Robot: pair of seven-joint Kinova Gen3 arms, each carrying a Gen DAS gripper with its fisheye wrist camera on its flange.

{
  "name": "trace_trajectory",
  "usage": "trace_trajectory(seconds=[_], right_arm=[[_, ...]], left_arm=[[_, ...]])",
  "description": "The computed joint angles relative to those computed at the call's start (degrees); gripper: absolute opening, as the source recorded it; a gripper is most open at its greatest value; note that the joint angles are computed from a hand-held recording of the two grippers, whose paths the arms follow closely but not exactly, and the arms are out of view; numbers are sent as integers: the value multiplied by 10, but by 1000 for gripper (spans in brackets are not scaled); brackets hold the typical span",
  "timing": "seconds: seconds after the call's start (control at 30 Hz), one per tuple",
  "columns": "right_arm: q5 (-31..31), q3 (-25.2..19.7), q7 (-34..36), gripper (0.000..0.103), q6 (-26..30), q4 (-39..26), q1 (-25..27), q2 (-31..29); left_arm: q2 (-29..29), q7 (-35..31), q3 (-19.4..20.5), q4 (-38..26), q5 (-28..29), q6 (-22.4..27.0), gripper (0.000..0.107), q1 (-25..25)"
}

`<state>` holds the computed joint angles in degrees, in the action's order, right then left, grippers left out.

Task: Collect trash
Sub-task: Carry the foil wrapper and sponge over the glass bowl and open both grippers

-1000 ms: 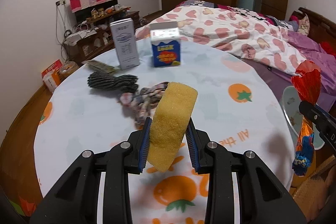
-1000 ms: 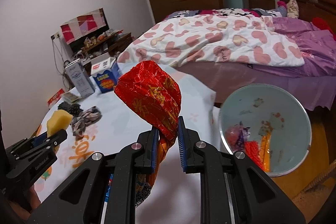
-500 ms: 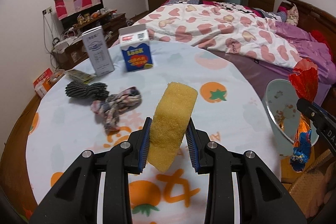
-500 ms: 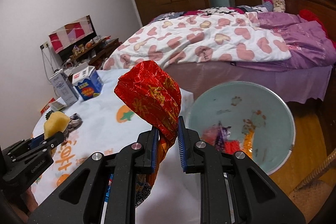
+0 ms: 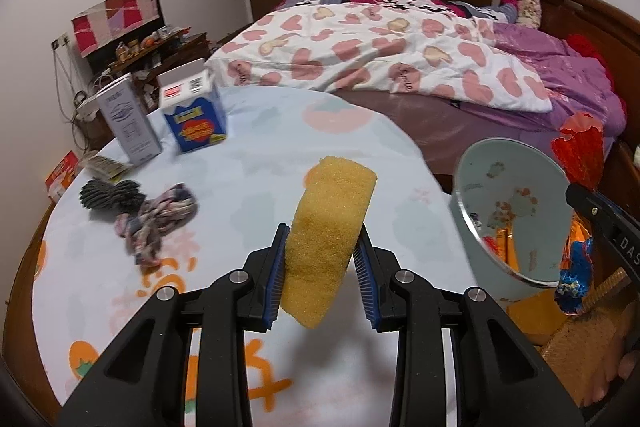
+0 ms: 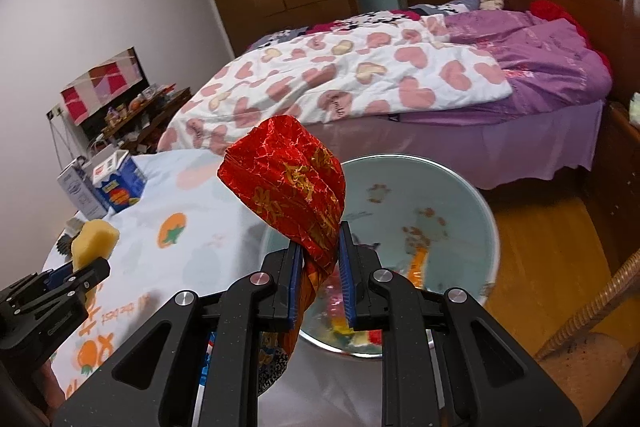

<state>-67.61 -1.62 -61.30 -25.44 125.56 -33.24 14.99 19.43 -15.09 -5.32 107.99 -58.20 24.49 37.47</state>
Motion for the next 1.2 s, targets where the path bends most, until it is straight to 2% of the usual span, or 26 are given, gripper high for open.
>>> trace_trajectory(seconds=[0.2,0.43,0.73,0.8,1.07,1.2], right_arm=[[4,9,-7,18,-2,13,17,-2],[23,23,-24,18,3,23,43,2],[14,48,2,18,5,17,48,19],[9,52,15,18,6,14,50,24],[9,71,49,18,32,-15,57,57],[3,94,73,18,62,-34,52,73]], left_arm=[[20,-50,20,-27,43,-18,32,-6],[39,-129,18,-56,116,-47,32,2],[88,-221,14,-125,207,-33,32,25],[102,-247,24,-144,234,-29,32,19],[152,-329,31,-207,310,-8,33,24],[171,-361,27,-225,342,2,33,28]])
